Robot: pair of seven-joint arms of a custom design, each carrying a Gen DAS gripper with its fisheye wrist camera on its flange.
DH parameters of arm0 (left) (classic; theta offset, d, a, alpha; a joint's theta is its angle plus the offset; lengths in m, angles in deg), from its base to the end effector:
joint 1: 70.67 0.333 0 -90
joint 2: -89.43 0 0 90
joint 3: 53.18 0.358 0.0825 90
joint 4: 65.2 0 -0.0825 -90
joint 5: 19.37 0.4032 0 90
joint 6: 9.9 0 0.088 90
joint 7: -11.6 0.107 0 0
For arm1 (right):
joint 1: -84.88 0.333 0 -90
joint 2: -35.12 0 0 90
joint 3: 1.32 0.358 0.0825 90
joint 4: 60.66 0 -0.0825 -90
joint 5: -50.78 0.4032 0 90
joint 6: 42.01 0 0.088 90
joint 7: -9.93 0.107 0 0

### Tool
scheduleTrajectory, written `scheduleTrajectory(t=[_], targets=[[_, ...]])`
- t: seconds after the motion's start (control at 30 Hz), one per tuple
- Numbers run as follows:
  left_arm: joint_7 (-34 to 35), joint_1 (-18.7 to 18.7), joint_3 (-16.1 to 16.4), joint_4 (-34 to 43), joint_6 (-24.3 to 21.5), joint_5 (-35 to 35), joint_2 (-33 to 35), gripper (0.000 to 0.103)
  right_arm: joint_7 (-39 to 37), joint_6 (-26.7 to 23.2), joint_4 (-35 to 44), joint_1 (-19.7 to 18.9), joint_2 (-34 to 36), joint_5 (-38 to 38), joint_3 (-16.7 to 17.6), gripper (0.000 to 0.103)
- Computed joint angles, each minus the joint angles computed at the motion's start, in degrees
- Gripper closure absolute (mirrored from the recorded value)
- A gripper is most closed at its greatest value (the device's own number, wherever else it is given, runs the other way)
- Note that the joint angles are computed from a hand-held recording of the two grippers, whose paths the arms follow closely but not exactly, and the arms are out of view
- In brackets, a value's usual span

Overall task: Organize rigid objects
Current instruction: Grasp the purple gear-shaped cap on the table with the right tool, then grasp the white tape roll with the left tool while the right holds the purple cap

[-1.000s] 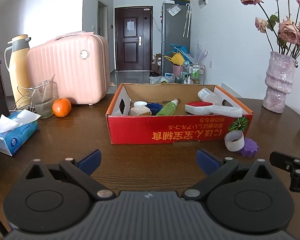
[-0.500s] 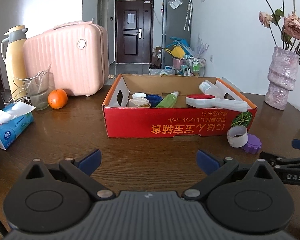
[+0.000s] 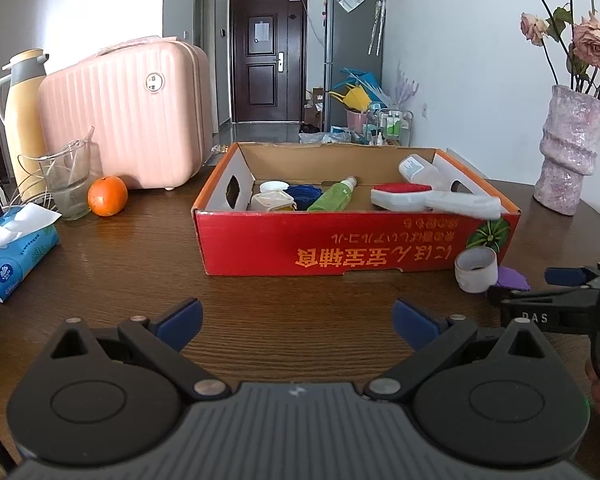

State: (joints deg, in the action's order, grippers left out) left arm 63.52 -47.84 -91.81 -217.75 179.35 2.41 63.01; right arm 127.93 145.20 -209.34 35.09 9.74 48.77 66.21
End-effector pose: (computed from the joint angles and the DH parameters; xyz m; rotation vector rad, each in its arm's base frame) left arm 0.4076 -0.1791 0.4869 -1.5262 1.7207 -0.9411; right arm 0.4540 0.1779 0.4380 -1.6932 1.6809 -0.8836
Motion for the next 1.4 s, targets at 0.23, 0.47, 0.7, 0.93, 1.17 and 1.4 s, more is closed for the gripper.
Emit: scheduleTrajectory(t=[0.23,0.47,0.7,0.93,1.17,1.4], targets=[[-0.02,-0.43,0.63,0.00,-0.70,0.18,0.61,0.000,-3.87,2.01,-1.44,4.81,2.10,2.00,-3.29,0.050],[-0.39,-1.45,2.00,0.06,-1.05,0.65,1.15,0.000,-5.91,4.21,-3.43,7.86,-0.97,5.62,-4.63,0.050],[-0.94,-1.94,2.82,0.23,-1.25,1.13,1.55,0.000,-5.94,4.70,-5.88,11.16,-4.63,8.92,-6.90,0.050],[-0.92,-3.02,3.95,0.17,-1.12,1.41,1.82,0.000,-5.09,4.64,-9.30,14.87,-8.46,11.55,-10.53,0.050],[0.16,-3.41,3.51,-0.14,0.44,1.17,1.72,0.000,-3.57,3.97,-10.94,15.58,-10.60,11.74,-12.10,0.050],[0.46,-4.43,1.44,1.95,-0.27,-0.94,3.92,0.000,-2.34,4.32,-11.21,14.43,-11.39,11.37,-12.00,0.050]])
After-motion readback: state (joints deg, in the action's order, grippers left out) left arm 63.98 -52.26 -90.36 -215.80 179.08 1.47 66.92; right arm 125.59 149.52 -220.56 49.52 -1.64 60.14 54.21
